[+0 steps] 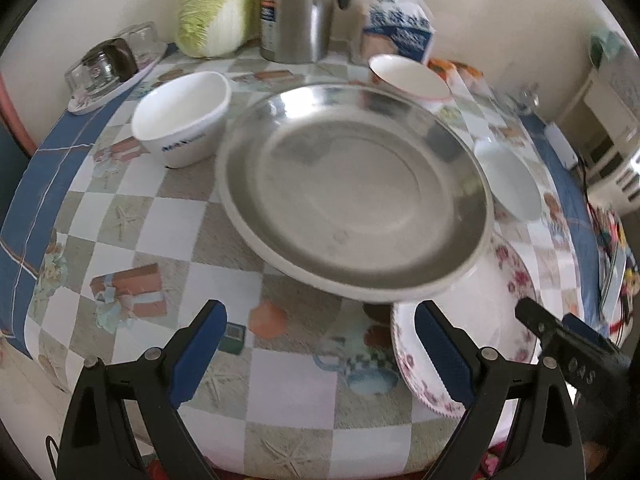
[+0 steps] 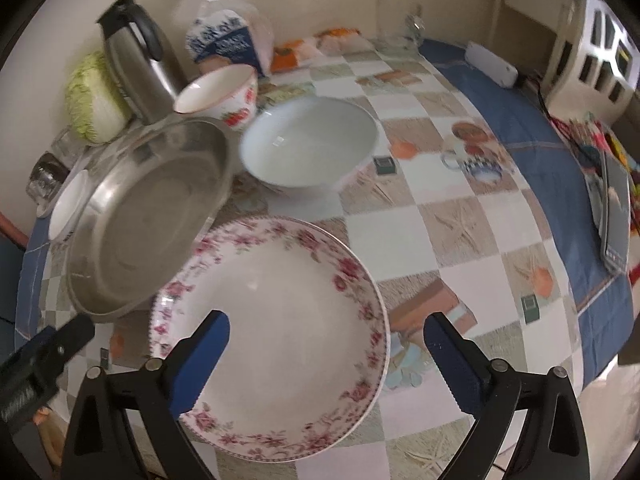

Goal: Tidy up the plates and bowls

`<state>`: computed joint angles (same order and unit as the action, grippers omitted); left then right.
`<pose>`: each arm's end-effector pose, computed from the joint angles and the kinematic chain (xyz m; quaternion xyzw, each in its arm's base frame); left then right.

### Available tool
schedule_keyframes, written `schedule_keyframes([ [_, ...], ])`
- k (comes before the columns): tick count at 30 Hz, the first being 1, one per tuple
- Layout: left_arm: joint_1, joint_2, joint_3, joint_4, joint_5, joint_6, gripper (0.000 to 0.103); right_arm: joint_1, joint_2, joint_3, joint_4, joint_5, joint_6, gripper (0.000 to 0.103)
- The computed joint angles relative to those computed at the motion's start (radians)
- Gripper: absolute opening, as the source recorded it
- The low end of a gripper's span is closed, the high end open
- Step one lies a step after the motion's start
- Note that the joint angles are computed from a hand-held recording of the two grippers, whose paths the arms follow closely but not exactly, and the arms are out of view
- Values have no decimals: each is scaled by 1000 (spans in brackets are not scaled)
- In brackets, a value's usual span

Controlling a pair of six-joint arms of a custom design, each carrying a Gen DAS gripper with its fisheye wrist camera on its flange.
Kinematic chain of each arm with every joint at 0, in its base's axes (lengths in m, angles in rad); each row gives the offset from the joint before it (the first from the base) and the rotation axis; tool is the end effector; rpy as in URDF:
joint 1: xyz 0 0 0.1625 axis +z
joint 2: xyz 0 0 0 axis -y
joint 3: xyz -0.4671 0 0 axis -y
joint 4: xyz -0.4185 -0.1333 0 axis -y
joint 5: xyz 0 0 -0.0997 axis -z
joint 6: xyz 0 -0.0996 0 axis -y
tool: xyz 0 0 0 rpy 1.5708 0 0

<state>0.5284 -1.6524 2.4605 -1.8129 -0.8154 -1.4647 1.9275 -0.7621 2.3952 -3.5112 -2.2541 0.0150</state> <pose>-0.1543 -0.3235 0.2108 -0.0864 0.8943 -0.2555 0.3571 0.2162 -0.3786 0.0239 0.1078 -0.9263 0.2029 0.2987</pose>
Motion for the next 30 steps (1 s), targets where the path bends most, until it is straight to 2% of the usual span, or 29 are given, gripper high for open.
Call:
schedule_keyframes([
  [4, 10, 40, 0, -71, -31, 74, 95, -47, -22, 6, 55, 24, 53, 99],
  [8, 25, 79, -3, -117, -62, 126, 95, -72, -29, 5, 91, 38, 69, 99],
  [12, 55, 107, -5, -160, -93, 145, 95, -89, -32, 4, 100, 68, 64, 99],
  [17, 58, 140, -8, -187, -87, 145, 95, -103, -27, 1, 89, 88, 40, 98],
  [19, 71, 162, -5, -244, -99, 176, 91, -107, -24, 1, 67, 96, 20, 92],
  [22, 90, 189, -8, -289, -110, 195, 73, -126, -28, 9, 51, 150, -3, 87],
  [24, 103, 204, -14, -296, -110, 198, 69, -141, -34, 13, 54, 184, -9, 76],
  [26, 119, 218, -16, -322, -113, 204, 60, -155, -37, 15, 52, 202, -12, 68],
  [28, 141, 235, -20, -349, -117, 207, 55, -174, -45, 20, 55, 227, -5, 60],
  [30, 157, 242, -21, -368, -118, 209, 53, -197, -60, 19, 67, 243, -7, 43],
])
